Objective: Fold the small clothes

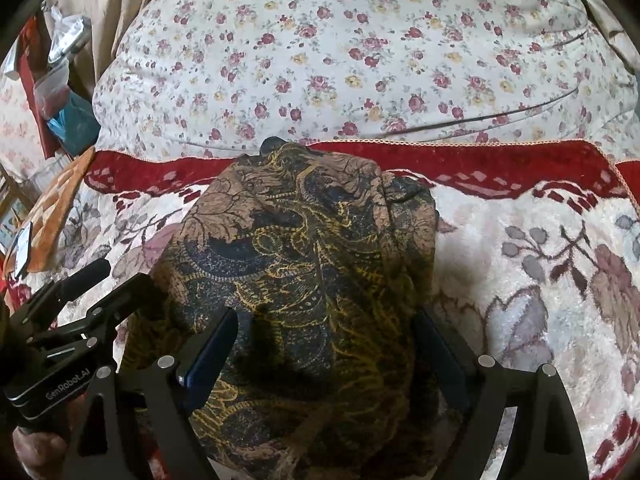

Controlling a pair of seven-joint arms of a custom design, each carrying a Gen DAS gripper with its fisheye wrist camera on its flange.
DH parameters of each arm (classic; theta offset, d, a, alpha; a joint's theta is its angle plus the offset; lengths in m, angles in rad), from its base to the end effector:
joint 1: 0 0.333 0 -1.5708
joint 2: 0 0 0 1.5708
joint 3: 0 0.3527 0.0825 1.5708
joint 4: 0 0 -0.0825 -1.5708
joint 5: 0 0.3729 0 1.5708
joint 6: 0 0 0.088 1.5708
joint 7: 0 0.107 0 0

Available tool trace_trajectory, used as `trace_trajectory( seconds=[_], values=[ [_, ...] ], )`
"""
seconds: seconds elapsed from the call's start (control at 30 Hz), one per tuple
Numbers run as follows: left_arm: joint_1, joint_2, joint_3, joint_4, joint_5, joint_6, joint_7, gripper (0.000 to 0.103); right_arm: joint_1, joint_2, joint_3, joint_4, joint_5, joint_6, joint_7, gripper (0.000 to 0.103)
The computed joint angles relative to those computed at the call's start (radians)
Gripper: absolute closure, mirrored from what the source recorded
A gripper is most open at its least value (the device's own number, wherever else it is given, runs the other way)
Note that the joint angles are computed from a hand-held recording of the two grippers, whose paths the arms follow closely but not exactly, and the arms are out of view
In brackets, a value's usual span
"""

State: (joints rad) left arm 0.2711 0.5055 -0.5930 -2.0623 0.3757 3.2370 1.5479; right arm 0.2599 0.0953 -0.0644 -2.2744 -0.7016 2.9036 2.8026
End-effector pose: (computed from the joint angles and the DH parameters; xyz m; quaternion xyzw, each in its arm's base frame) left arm 0.6152 -0.1961 0.3578 -0.4629 0.7981 -0.3475 0.1674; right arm 0.5366 0.1466 0.4092 -0.5300 0.7935 -0.1863 0.2342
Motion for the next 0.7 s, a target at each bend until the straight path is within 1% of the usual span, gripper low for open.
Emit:
trace_trajectory(
  seconds=[0.1,0.2,0.33,0.43,0.47,0.53,0.67,0.7],
  values=[
    [0.0,0.003,0.001,0.0,0.004,0.009,0.001,0.025,-0.002,0.0,0.003,0.002,0.017,-0.006,-0.017,0.015],
    [-0.035,-0.004,0.044,-0.007,0.02,0.048,-0.012,0.025,-0.002,0.002,0.002,0.006,0.018,-0.006,-0.025,0.015],
    [-0.055,-0.002,0.073,-0.01,0.065,0.087,-0.038,0.025,-0.001,0.004,0.0,0.006,0.026,0.0,-0.028,0.015],
    [-0.035,0.006,0.057,-0.007,0.105,0.093,-0.062,0.025,0.002,0.006,-0.002,0.008,0.03,-0.002,-0.031,0.015],
    [-0.011,0.015,0.032,-0.001,0.12,0.083,-0.07,0.025,0.002,0.007,-0.003,0.008,0.031,-0.002,-0.032,0.015],
    [0.056,0.043,-0.042,0.011,0.139,0.054,-0.077,0.025,0.003,0.007,-0.004,0.007,0.033,0.0,-0.032,0.015],
    [0.121,0.077,-0.116,0.024,0.126,0.028,-0.062,0.025,0.001,0.007,-0.01,0.002,0.03,0.009,-0.028,0.015],
    [0.125,0.078,-0.119,0.025,0.12,0.029,-0.06,0.025,0.0,0.006,-0.012,-0.001,0.03,0.009,-0.029,0.015]
  ],
)
